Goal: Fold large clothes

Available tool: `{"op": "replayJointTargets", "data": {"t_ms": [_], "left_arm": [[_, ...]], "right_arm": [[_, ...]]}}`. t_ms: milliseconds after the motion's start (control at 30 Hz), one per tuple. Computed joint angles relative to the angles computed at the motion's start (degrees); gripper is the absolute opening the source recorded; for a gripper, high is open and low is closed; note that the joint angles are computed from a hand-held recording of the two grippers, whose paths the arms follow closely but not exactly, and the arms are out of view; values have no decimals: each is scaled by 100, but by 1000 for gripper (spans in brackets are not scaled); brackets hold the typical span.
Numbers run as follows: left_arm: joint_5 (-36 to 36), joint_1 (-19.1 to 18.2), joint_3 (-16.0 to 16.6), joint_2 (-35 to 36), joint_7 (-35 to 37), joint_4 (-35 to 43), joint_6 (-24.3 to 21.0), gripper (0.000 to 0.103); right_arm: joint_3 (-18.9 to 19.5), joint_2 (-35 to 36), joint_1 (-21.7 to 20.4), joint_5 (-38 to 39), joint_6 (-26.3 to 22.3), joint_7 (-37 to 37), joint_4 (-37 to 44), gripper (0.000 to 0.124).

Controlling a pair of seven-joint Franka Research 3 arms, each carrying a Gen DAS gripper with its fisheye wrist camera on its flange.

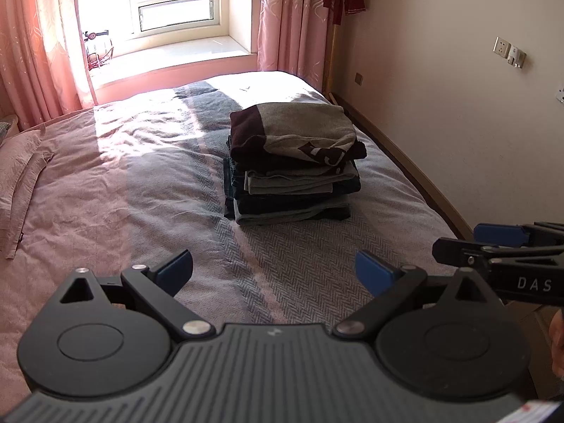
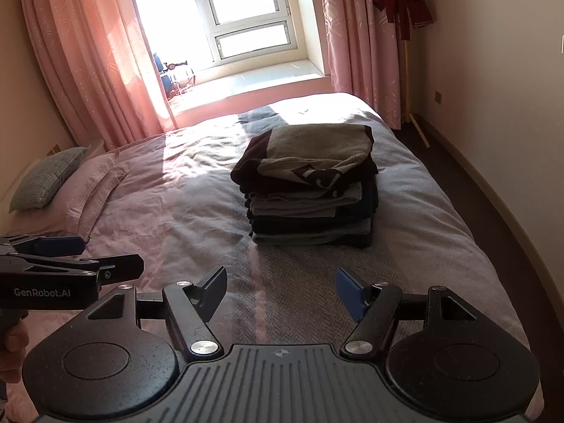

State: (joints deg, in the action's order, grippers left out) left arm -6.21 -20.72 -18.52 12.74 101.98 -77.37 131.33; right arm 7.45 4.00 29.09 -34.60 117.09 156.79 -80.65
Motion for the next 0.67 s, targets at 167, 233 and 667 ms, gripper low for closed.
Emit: {"op": "replayJointTargets", "data": {"t_ms": [167, 233, 667], "left_arm": [[-111, 41, -9, -197, 93, -262, 86, 97], [-148, 39, -12, -224, 119, -291, 103, 97], [-20, -42, -4, -203, 139, -350, 220, 97]], "right_arm": [[50, -100, 37, -95, -92, 131, -92, 66], [74, -143, 39, -130, -116, 176, -134, 66], [149, -237, -42, -130, -89, 224, -255, 66]]}}
